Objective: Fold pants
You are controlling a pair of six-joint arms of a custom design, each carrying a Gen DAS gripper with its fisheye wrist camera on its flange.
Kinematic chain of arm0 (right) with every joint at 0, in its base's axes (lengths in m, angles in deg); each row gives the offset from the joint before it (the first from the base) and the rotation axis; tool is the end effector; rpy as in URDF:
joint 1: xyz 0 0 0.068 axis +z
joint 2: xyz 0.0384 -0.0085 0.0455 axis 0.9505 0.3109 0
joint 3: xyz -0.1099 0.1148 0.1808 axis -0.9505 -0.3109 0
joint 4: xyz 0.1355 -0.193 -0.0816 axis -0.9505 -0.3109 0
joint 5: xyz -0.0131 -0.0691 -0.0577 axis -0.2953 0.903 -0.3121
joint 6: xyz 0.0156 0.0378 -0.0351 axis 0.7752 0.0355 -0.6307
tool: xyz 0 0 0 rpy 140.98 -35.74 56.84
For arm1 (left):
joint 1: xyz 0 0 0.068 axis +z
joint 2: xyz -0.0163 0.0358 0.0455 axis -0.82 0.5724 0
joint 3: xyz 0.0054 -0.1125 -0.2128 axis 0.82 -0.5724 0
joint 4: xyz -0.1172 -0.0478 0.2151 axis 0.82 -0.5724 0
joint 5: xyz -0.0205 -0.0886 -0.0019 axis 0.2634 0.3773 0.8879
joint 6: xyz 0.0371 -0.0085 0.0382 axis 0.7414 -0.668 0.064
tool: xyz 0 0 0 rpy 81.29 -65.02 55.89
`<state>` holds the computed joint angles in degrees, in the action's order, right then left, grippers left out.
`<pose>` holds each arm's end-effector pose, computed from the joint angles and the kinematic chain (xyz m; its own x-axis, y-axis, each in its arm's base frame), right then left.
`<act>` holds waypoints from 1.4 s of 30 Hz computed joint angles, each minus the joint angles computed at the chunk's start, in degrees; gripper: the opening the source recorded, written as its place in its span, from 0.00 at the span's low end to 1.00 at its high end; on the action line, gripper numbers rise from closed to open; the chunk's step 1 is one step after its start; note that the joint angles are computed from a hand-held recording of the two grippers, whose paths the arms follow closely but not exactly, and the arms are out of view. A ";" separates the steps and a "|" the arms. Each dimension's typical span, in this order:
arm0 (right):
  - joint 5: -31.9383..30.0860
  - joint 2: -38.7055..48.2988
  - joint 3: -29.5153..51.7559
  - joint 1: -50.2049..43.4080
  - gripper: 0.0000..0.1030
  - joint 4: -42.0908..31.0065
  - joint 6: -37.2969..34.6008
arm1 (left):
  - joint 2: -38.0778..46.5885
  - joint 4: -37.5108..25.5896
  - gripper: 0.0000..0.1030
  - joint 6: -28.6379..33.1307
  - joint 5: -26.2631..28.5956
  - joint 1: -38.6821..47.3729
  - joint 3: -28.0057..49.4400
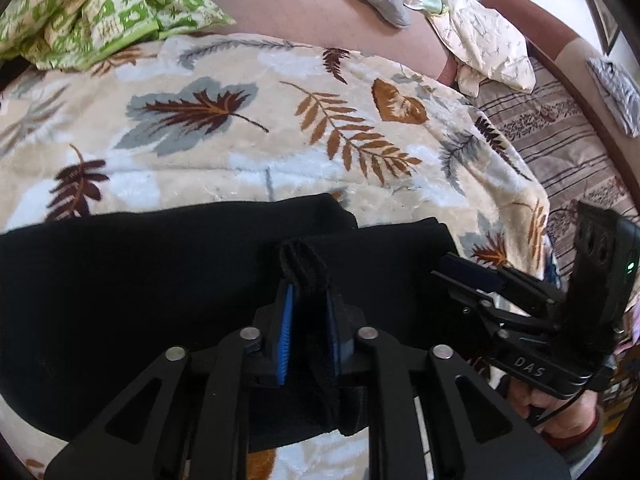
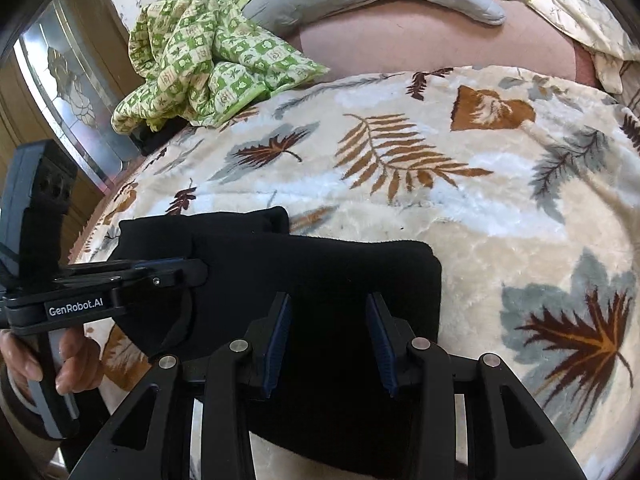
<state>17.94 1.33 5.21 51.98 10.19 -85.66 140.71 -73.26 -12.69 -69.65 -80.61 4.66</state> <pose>0.1636 -0.0402 0.1429 -0.7833 0.0755 -0.6171 -0.1425 0.9444 0.2964 0.2131 -0.1104 0.1626 -0.8360 0.2066 -0.5083 0.3844 0.8816 -0.2738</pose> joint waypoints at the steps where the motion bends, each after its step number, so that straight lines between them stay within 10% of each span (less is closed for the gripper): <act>1: 0.29 -0.81 0.27 0.03 0.39 -1.01 -0.10 | -0.79 -0.22 0.16 0.07 -0.31 -0.10 -0.23; 19: 1.08 -19.12 0.58 -2.74 0.40 -19.23 -2.03 | -9.71 -0.19 0.53 -3.91 -8.65 -5.90 -4.24; 29: 3.74 -16.85 -4.86 2.48 0.45 -12.70 1.11 | -2.39 7.22 0.65 -5.14 -12.44 -6.29 -6.90; 42: 8.41 -17.12 1.32 10.00 0.45 -14.59 7.11 | -14.86 -0.72 0.65 -1.73 -12.18 -1.10 -8.16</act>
